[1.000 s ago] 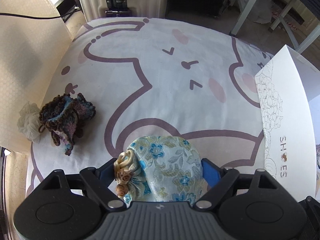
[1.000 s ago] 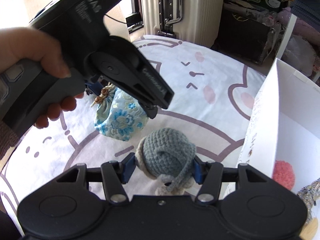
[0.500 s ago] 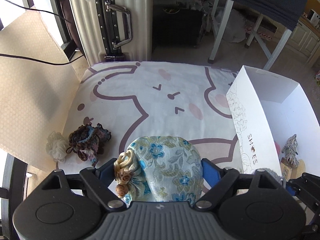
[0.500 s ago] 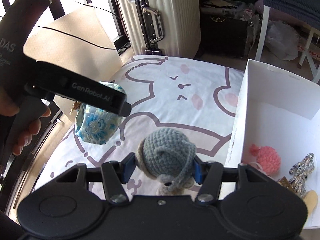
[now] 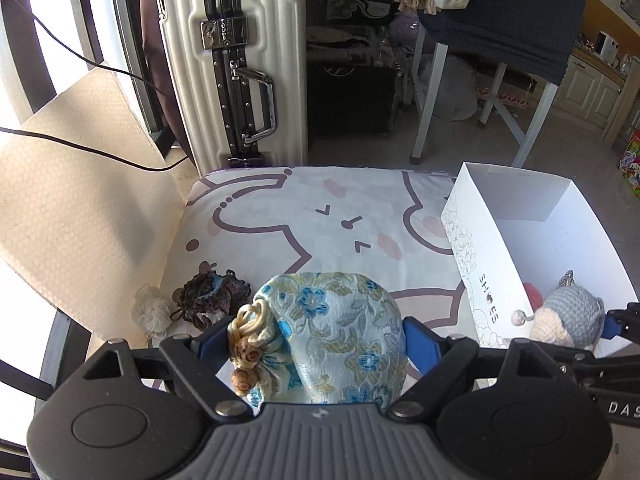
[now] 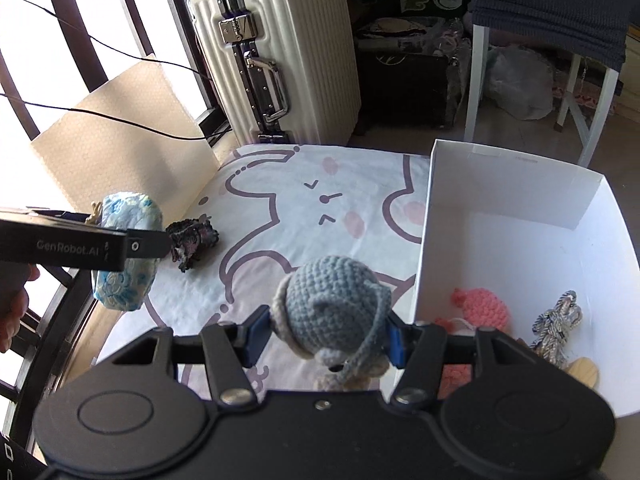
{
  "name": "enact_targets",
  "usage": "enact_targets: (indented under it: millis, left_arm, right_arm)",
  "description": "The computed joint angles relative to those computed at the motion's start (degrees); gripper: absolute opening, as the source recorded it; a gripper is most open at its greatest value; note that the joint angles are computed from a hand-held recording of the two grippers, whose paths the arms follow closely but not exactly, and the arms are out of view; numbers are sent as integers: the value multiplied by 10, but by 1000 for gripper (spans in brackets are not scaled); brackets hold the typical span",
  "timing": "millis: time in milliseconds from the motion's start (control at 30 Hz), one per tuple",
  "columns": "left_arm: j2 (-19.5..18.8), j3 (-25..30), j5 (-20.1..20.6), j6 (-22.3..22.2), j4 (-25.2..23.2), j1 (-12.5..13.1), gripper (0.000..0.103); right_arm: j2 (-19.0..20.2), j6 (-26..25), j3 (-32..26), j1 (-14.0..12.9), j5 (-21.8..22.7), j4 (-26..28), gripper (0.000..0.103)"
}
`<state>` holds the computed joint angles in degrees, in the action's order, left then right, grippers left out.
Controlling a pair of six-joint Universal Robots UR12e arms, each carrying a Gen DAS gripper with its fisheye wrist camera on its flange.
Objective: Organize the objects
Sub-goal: 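Carry the crocheted toy and floral pouch over the white box with both tools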
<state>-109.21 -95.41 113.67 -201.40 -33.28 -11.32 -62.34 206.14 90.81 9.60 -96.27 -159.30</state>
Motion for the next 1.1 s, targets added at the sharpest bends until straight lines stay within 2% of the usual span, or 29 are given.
enact_targets:
  millis: [233,567,800,1100]
  left_arm:
    - [8,-19,28,24,25,-12,87]
    - [11,-29,29,34,44,-15,87]
    - [-1,-10,9,49,59,-19,87]
    - [-38,38,-22,74,65,-32,87]
  right_arm:
    - [-11,18,11,-1,-7,-1,58]
    - [-18,27,19,-2,-8,-1,58]
    - [-27,33,28,-9,-10,-12,58]
    - [-49,53,57,-26,-27,-16,58]
